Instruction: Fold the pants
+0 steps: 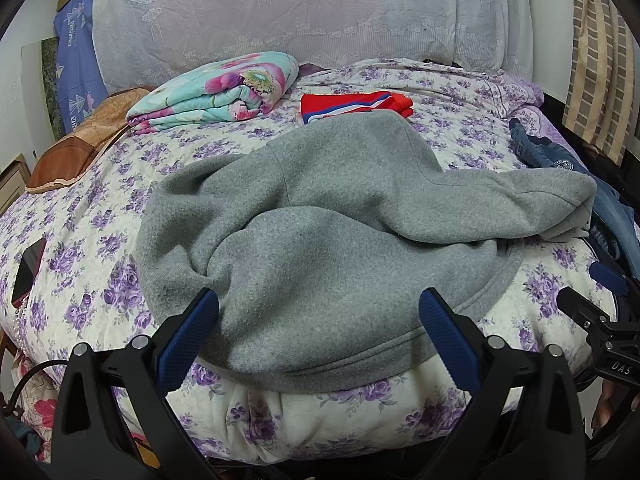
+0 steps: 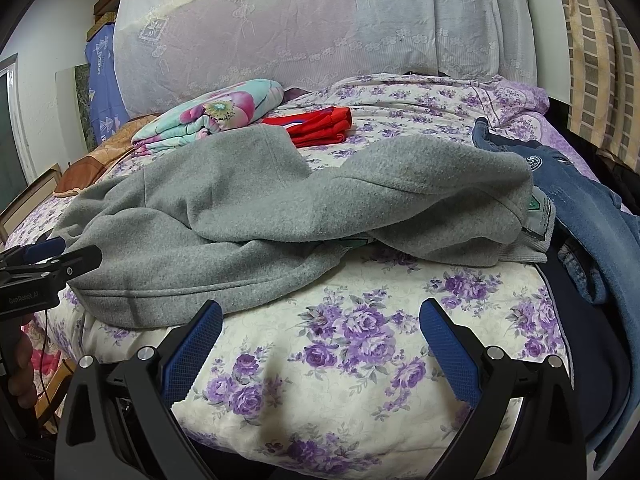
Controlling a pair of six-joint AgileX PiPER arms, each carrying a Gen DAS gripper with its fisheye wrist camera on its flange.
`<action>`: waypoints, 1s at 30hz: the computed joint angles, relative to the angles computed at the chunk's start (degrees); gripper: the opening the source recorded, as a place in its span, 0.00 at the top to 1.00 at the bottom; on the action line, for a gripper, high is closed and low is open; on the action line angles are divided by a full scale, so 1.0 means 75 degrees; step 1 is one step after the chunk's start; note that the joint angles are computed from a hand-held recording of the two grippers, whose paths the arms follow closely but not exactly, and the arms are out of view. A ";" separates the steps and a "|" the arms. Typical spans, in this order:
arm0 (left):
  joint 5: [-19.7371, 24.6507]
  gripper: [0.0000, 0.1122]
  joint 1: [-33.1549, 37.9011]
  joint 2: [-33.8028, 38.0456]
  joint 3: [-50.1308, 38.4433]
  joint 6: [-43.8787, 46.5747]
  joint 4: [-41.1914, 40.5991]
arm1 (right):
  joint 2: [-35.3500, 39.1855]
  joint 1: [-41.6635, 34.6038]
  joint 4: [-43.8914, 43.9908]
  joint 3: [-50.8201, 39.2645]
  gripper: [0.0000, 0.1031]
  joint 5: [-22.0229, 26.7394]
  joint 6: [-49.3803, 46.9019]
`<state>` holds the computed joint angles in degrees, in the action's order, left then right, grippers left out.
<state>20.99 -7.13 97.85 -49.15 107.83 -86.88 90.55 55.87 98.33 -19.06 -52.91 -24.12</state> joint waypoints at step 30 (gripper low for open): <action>-0.0010 0.13 -0.0006 0.0022 -0.0079 -0.0196 0.0174 | 0.0148 -0.0040 -0.0030 -0.0094 0.04 0.0068 0.0024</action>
